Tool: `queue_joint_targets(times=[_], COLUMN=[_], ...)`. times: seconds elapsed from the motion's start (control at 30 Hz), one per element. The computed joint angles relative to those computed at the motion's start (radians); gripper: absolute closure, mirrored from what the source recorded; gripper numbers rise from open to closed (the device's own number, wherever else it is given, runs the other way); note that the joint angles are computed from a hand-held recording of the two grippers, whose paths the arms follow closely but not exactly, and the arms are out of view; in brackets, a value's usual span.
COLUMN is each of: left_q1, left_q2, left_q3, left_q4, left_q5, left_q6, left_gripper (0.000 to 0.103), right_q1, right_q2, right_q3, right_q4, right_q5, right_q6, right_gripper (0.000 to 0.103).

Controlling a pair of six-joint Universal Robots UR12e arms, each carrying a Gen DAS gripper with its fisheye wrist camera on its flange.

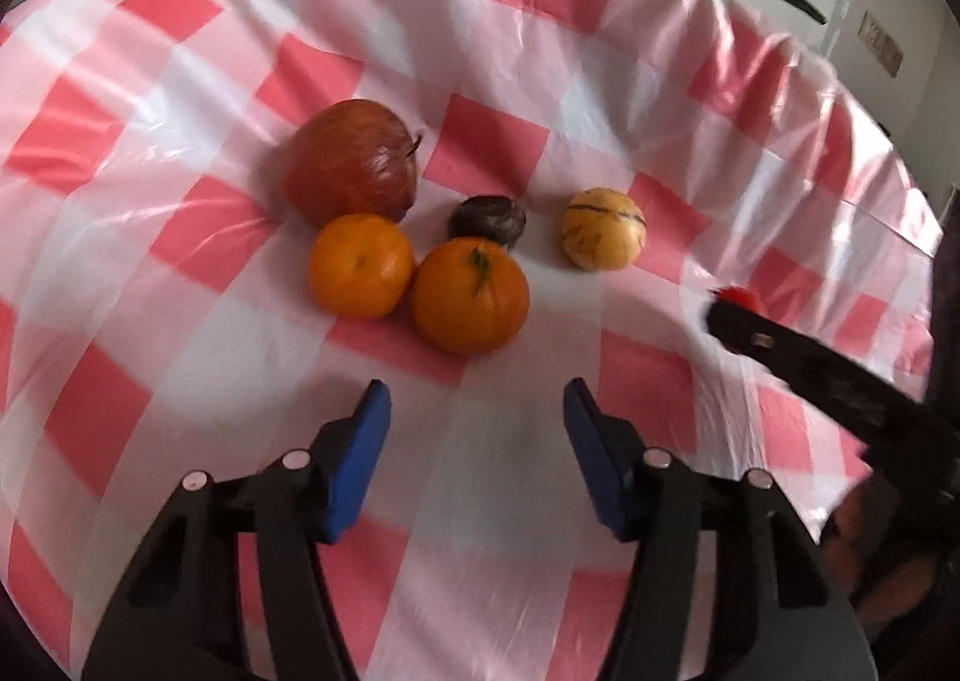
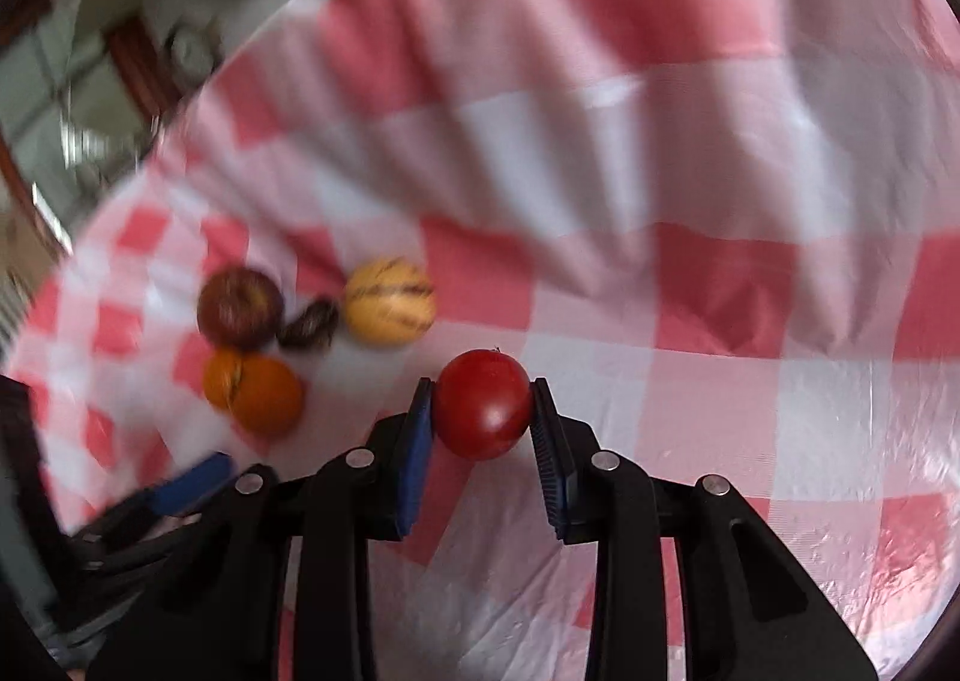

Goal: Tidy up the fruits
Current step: 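Grasp a red tomato with the right tool while the left tool grasps an orange, then lift the tomato and orange and carry both tools toward the white box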

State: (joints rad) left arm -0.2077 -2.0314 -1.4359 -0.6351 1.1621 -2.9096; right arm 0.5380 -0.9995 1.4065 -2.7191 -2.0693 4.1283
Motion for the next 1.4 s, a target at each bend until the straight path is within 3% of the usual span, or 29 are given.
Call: queue_joint_targets(times=[0.1, 0.23, 0.3, 0.6, 0.83, 1.0, 1.1, 1.23, 1.4], left_q1=[-0.023, -0.044, -0.042, 0.020, 0.129, 0.175, 0.169, 0.149, 0.149], left_q2=[-0.028, -0.054, -0.056, -0.003, 0.118, 0.155, 0.152, 0.159, 0.157], left_q3=[0.041, 0.081, 0.083, 0.009, -0.184, -0.251, -0.250, -0.258, -0.258], left_q4=[0.001, -0.004, 0.000, 0.017, 0.136, 0.137, 0.133, 0.152, 0.156], left_q5=[0.057, 0.118, 0.118, -0.075, -0.255, -0.292, -0.305, -0.268, -0.275], left_q6=[-0.004, 0.002, -0.005, -0.032, -0.085, -0.128, -0.109, -0.045, -0.035], left_gripper=[0.044, 0.046, 0.058, 0.058, 0.058, 0.058, 0.058, 0.058, 0.058], right_q1=[-0.005, -0.001, 0.000, 0.001, 0.000, -0.001, -0.002, -0.001, 0.006], right_q2=[-0.010, -0.015, -0.015, -0.007, -0.015, -0.016, -0.018, -0.023, -0.028], right_q3=[0.034, 0.047, 0.047, 0.044, 0.057, 0.061, 0.068, 0.083, 0.094], right_q4=[-0.072, -0.099, -0.102, -0.126, -0.138, -0.148, -0.164, -0.196, -0.209], right_q5=[0.002, -0.013, -0.016, -0.019, -0.011, -0.006, -0.006, -0.012, -0.055], right_q6=[0.026, 0.024, 0.012, 0.002, 0.003, 0.005, 0.007, 0.014, 0.049], right_gripper=[0.071, 0.071, 0.071, 0.071, 0.071, 0.071, 0.071, 0.071, 0.071])
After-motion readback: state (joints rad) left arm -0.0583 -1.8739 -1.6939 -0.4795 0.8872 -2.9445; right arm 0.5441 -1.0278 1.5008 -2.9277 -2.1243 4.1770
